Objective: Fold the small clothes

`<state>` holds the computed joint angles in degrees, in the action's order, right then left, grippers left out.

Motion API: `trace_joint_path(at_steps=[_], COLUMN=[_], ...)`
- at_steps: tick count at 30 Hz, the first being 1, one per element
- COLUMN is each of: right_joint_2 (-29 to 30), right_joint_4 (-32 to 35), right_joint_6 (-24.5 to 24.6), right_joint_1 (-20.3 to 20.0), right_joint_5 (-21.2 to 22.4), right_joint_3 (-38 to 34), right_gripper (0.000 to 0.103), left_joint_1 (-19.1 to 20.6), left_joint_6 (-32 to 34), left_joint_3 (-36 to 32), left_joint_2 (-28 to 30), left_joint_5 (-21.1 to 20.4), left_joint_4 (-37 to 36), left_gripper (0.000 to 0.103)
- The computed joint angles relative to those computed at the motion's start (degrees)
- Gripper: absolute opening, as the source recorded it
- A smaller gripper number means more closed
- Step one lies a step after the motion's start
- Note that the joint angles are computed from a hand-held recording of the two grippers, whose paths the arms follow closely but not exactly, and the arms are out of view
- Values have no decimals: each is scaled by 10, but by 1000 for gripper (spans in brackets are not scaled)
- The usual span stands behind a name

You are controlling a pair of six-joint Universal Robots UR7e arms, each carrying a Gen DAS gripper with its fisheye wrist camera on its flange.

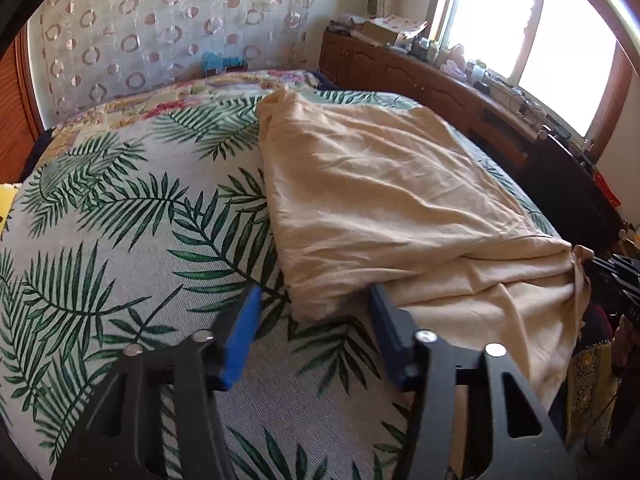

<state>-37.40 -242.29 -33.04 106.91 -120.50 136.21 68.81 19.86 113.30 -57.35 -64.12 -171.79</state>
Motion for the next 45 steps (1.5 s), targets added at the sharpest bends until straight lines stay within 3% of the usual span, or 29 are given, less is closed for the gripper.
trace_joint_path(at_steps=[1, 3, 4, 7, 11, 18, 24, 28, 30, 33, 39, 45], right_joint_2=[2, 4, 4, 5, 8, 12, 13, 16, 15, 12, 14, 15], right_joint_4=[-3, -12, -16, -25, -40, -79, -88, -93, -91, -89, -98, -122], right_joint_6=[0, 0, 0, -1, -11, -25, -29, -28, -26, -23, -26, -33], right_joint_1=[-2, -8, -11, -15, -21, -29, -42, -55, -60, -63, -61, -61], right_joint_5=[1, 9, 13, 23, 39, 75, 90, 103, 104, 106, 101, 93], right_joint_3=[-1, 4, 6, 14, 17, 28, 38, 49, 52, 55, 59, 90], right_gripper=[3, 3, 3, 3, 3, 3, 3, 3, 3, 3, 3, 3], left_joint_1=[2, 3, 1, -16, -60, -108, -122, -125, -126, -130, -131, -126], left_joint_6=[2, -1, -3, 1, 21, 45, 41, 27, 30, 40, 40, 54], left_joint_3=[-6, -19, -23, -27, -81, -223, -317, -341, -338, -337, -298, -212], left_joint_2=[4, 5, 4, -1, 26, 126, 207, 227, 223, 219, 189, 130], left_joint_5=[-4, -13, -16, -27, 8, 54, 83, 77, 53, 45, 31, 23], left_joint_4=[1, 26, 34, 16, 19, 44, 94, 136, 140, 155, 138, 98], left_gripper=[43, 12, 8, 6, 6, 6, 6, 20, 52, 65, 68, 68])
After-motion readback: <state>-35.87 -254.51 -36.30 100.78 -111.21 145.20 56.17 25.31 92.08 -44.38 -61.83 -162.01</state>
